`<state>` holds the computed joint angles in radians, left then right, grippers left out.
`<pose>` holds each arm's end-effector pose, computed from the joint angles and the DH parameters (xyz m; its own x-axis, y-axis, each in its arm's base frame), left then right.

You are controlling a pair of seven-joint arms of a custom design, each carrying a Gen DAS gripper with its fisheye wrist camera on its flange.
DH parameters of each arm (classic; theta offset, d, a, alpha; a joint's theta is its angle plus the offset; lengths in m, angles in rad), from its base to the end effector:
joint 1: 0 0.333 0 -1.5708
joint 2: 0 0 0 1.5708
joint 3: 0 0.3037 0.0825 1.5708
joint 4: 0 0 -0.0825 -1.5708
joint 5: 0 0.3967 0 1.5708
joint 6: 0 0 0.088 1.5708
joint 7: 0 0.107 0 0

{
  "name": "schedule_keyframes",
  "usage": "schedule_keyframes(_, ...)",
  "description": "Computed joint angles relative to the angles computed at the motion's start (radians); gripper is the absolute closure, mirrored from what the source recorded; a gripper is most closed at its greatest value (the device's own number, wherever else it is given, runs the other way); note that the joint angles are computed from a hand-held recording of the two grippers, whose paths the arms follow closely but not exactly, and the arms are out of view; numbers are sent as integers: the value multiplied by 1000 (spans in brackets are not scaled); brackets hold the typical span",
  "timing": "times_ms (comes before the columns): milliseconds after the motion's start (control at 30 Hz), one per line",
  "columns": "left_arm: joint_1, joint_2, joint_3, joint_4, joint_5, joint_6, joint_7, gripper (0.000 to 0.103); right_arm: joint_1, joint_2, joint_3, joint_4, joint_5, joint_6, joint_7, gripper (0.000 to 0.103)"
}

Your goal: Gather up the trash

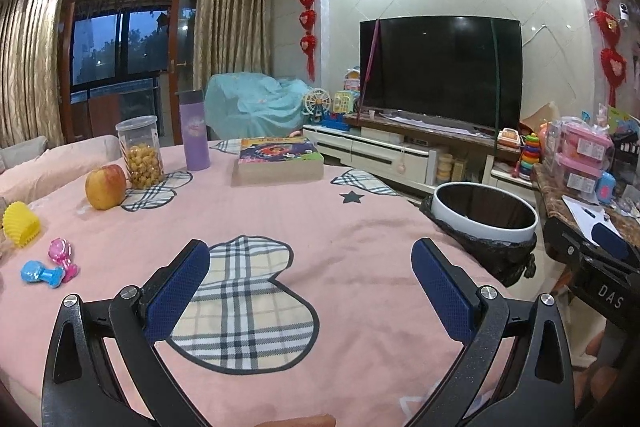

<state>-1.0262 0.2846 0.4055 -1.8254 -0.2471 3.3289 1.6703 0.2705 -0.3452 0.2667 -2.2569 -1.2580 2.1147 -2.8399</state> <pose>0.5437 -0.3954 0.5279 -0.5189 -0.8548 0.0099 -0.2800 0.1590 -0.9468 0.4438 0.2252 0.5323 -0.6010 -0.7940 -0.0919 -0.2294 0.2816 -0.9317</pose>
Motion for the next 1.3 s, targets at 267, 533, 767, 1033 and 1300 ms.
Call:
schedule_keyframes(267, -13, 0, 18, 2, 5, -9, -9, 0, -3, -4, -3, -6, -3, 18, 7, 0)
schedule_keyframes(533, -14, -8, 16, -6, 18, 3, -12, 0, -4, -5, 2, -8, -16, 15, 14, 0)
schedule_keyframes(767, -8, -8, 2, -7, -7, 4, 16, 0, -2, -9, 1, -10, -16, 17, 21, 0)
schedule_keyframes(1033, -8, -4, 6, -1, 11, -9, -3, 0, -2, -10, 2, -11, -15, 22, 23, 0)
schedule_keyframes(1300, 5, -5, -3, -2, 45, -9, -32, 0, -4, -12, 1, -12, -14, 26, 26, 0)
